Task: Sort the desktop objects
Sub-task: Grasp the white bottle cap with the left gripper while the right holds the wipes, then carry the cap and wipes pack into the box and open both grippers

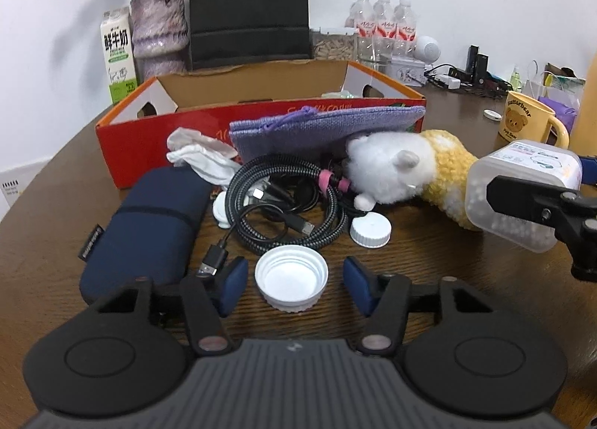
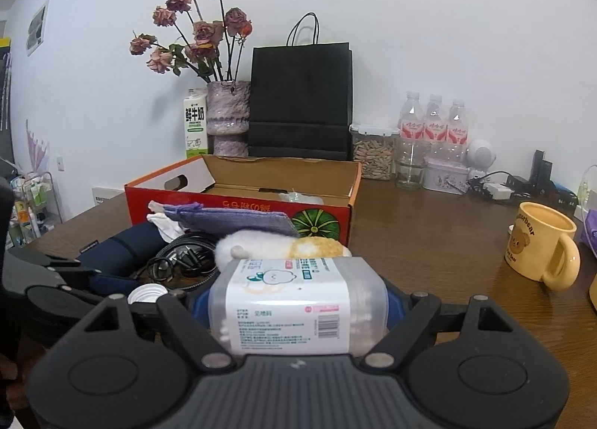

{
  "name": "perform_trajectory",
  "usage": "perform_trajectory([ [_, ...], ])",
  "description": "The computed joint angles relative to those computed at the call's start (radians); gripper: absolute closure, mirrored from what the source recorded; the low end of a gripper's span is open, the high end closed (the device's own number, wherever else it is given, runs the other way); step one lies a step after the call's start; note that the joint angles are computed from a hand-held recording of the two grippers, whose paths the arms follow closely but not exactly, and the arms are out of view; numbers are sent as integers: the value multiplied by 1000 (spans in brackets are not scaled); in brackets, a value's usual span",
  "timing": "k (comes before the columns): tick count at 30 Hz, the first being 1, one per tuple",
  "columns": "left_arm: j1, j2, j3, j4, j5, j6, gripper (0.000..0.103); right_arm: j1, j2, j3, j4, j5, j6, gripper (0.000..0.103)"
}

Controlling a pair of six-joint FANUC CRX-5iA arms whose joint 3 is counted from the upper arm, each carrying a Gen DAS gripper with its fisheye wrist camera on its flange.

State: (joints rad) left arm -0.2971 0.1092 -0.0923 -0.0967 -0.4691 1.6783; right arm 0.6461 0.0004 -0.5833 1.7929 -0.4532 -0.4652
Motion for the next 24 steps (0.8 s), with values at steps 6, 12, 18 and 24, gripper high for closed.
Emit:
perform_trajectory([
  [6,4,-3,-5,15,3,1,62,-25,1,-2,52,25,-46,21],
  [12,0,-22,-21,11,22,-14,62,-22,2,-1,56,21,-51,21],
  [18,17,-59,-71,101,87,-128,62,-20,4,11,65,10,-47,21],
  [24,40,-87,-102,208,169,-247,62,-41,20,53,129,-1,-71,21],
])
